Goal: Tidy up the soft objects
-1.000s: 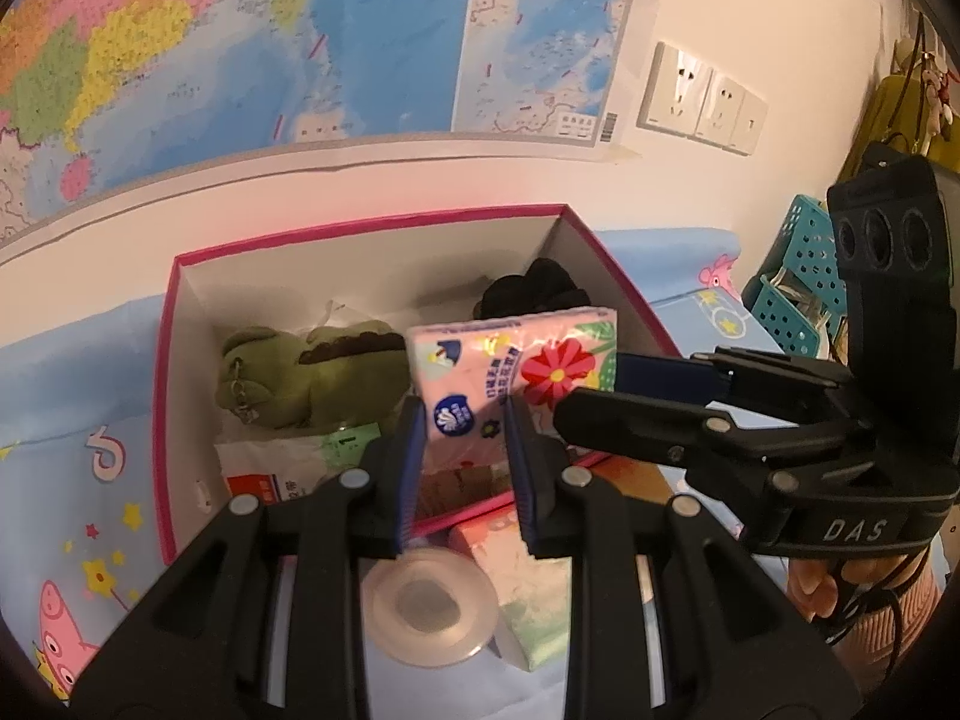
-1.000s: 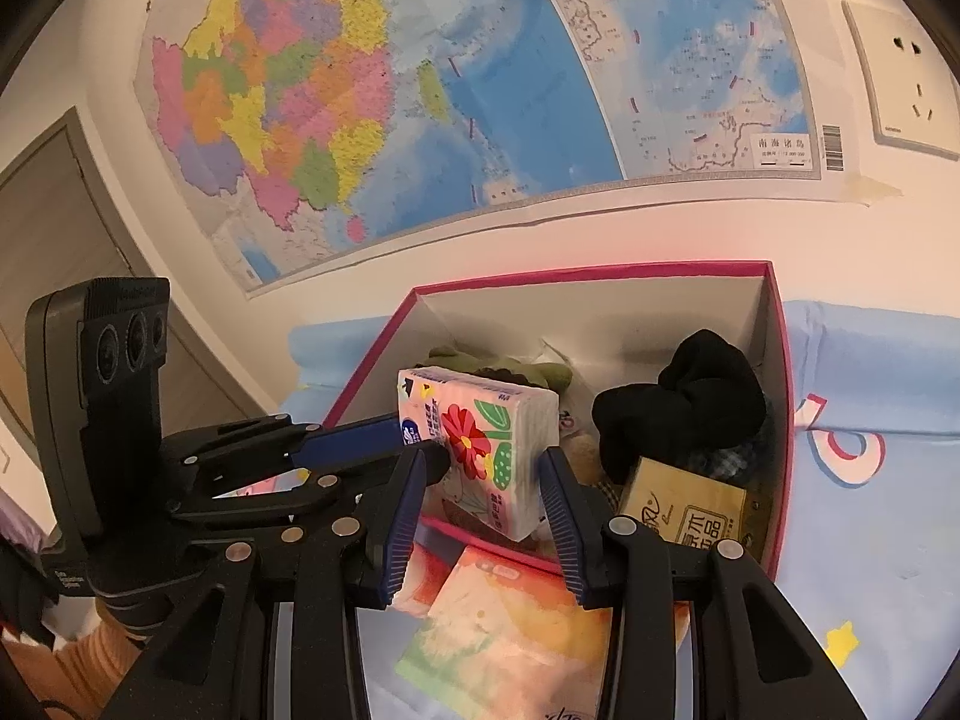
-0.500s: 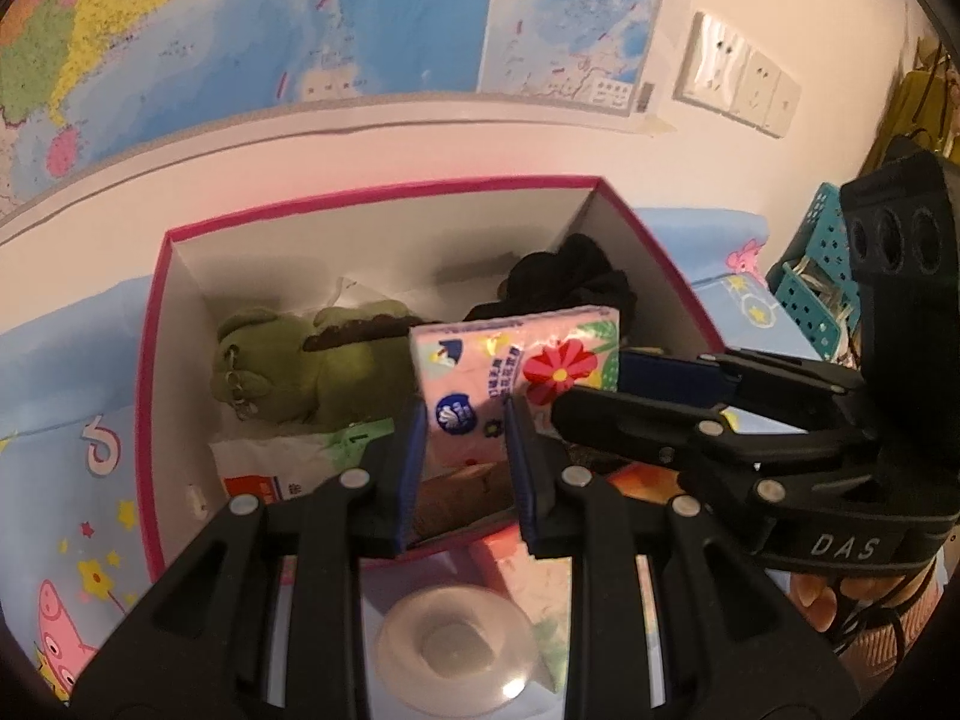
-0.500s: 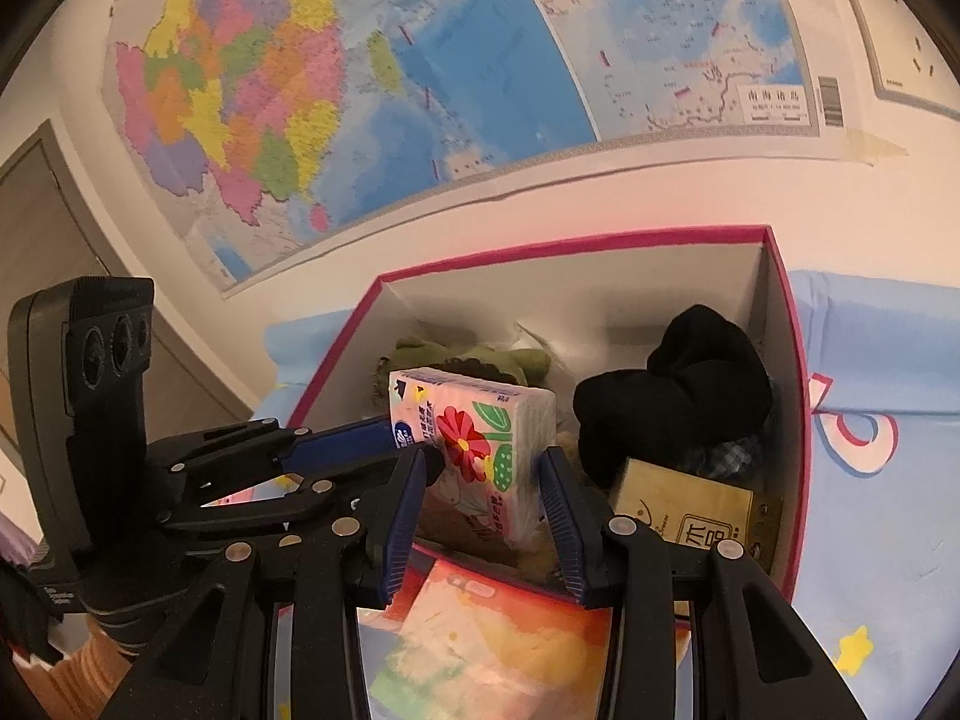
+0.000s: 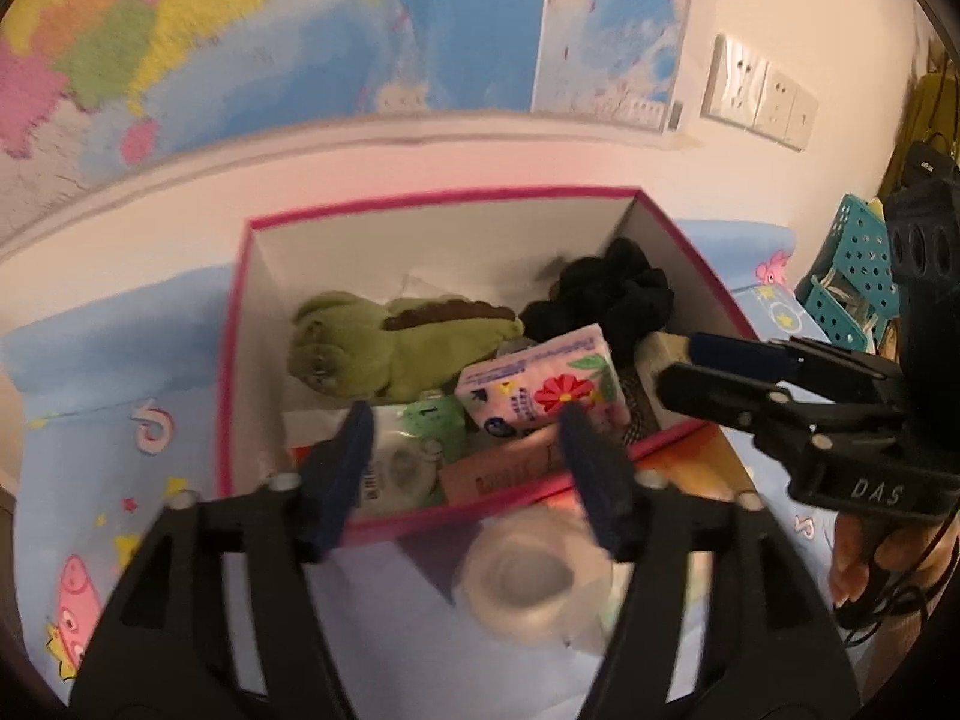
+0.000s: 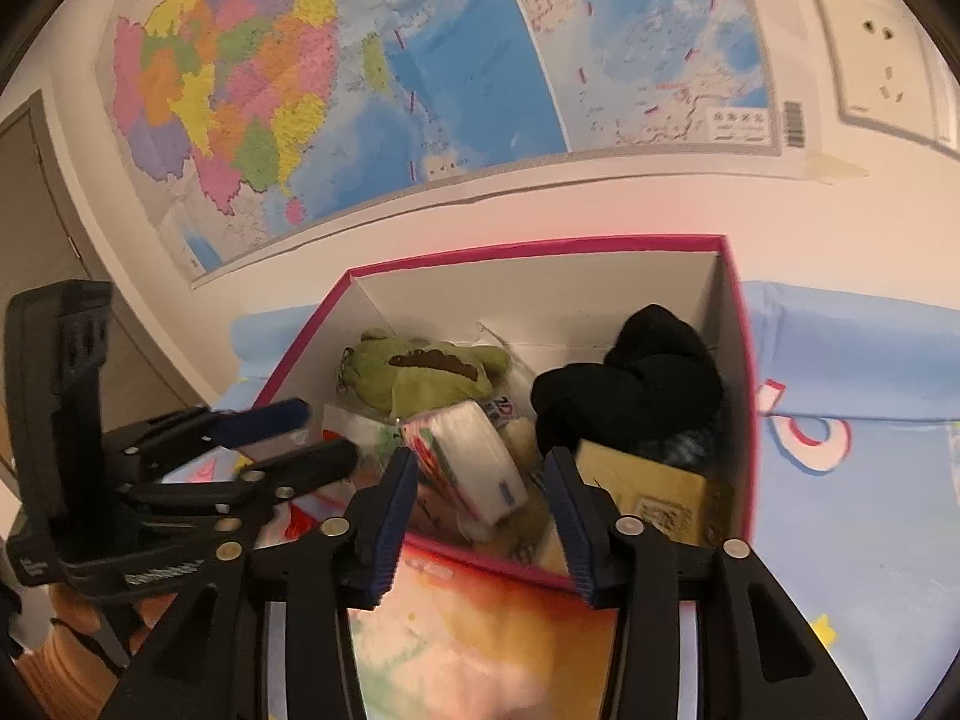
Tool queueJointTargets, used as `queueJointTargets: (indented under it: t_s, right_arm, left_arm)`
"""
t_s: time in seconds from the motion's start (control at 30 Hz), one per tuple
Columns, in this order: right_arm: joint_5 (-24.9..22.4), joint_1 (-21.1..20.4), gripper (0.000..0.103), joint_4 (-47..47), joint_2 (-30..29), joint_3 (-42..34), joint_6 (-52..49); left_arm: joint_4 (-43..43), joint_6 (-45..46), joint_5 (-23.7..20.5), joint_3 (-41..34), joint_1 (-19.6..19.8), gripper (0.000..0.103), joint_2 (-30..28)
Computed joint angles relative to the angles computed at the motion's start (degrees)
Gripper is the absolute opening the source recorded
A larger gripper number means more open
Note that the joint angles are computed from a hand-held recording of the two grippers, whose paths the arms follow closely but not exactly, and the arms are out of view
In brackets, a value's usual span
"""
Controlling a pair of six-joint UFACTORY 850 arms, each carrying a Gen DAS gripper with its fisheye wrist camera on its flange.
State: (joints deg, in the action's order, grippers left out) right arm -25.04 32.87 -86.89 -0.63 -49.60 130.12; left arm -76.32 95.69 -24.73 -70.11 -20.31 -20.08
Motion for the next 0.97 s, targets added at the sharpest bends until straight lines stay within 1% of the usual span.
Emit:
queueJointTargets:
  t_s: [0.03,0.07,0.1,0.13,0.17,0.2,0.23,0.27,0.3,0.33,0.4,0.43,0.5,0.6,0.7,0.73,0.8,0.9,0.97]
  right_arm:
    - [-1.9,1.2,0.051,0.0,0.6,0.5,-0.4]
    - [-3.4,2.3,0.051,0.6,1.0,0.7,-1.5]
    - [-5.5,3.7,0.057,1.1,1.4,1.1,-2.5]
    - [-8.1,5.5,0.069,1.0,2.0,1.6,-2.8]
    - [-10.2,6.9,0.076,0.8,2.2,2.0,-2.7]
    - [-14.5,9.5,0.087,0.8,2.3,2.4,-2.6]
    - [-16.9,11.0,0.093,1.1,2.1,2.5,-3.0]
    - [-19.7,12.9,0.097,2.0,1.7,2.5,-4.2]
    - [-21.8,14.2,0.103,3.0,1.2,2.3,-5.1]
    - [-24.1,15.8,0.103,4.2,0.5,2.1,-5.7]
    - [-26.4,17.8,0.103,6.9,-0.6,1.7,-6.6]
    - [-27.1,18.8,0.103,7.7,-0.9,1.7,-6.0]
    - [-26.3,19.4,0.103,8.1,-0.8,2.4,-4.3]
    - [-25.9,20.5,0.103,8.5,-1.2,2.7,-2.1]
    - [-25.7,21.3,0.103,9.2,-1.7,2.4,-1.6]
    - [-25.7,21.6,0.103,9.2,-1.7,2.4,-1.3]
    - [-25.8,22.1,0.103,9.2,-1.9,2.3,-0.7]
    - [-25.6,22.6,0.103,9.2,-2.1,2.3,-0.1]
    - [-25.4,22.6,0.103,9.8,-2.3,2.3,-0.2]
  left_arm:
    - [-3.8,3.9,0.0,1.4,0.4,0.083,1.1]
    - [-8.4,8.7,-0.8,3.1,1.0,0.086,2.3]
    - [-13.1,13.4,-1.4,5.1,1.7,0.087,3.7]
    - [-15.9,16.2,-1.9,6.3,2.2,0.090,4.6]
    - [-19.2,19.6,-2.6,8.0,2.8,0.099,5.7]
    - [-23.5,23.3,-2.7,10.0,3.5,0.103,7.0]
    - [-28.0,27.1,-2.9,12.0,4.0,0.103,8.1]
    - [-31.7,30.1,-3.1,13.9,4.6,0.103,9.2]
    - [-33.3,31.1,-2.4,14.9,4.8,0.103,9.7]
    - [-34.2,31.4,-0.8,15.8,4.7,0.103,10.1]
    - [-37.4,34.2,1.2,17.7,4.8,0.103,10.9]
    - [-40.6,37.2,1.9,18.9,4.8,0.103,11.5]
    - [-44.6,41.7,2.6,21.0,4.9,0.103,12.6]
    - [-46.1,43.3,2.3,23.1,5.1,0.103,14.0]
    - [-50.8,49.1,2.1,25.4,5.0,0.103,15.7]
    - [-51.3,49.6,2.1,25.9,5.1,0.103,16.0]
    - [-48.4,47.0,1.5,26.5,5.5,0.103,16.3]
    - [-51.3,51.2,1.3,28.2,5.1,0.103,17.5]
    - [-49.5,49.6,1.5,28.4,5.0,0.103,17.6]
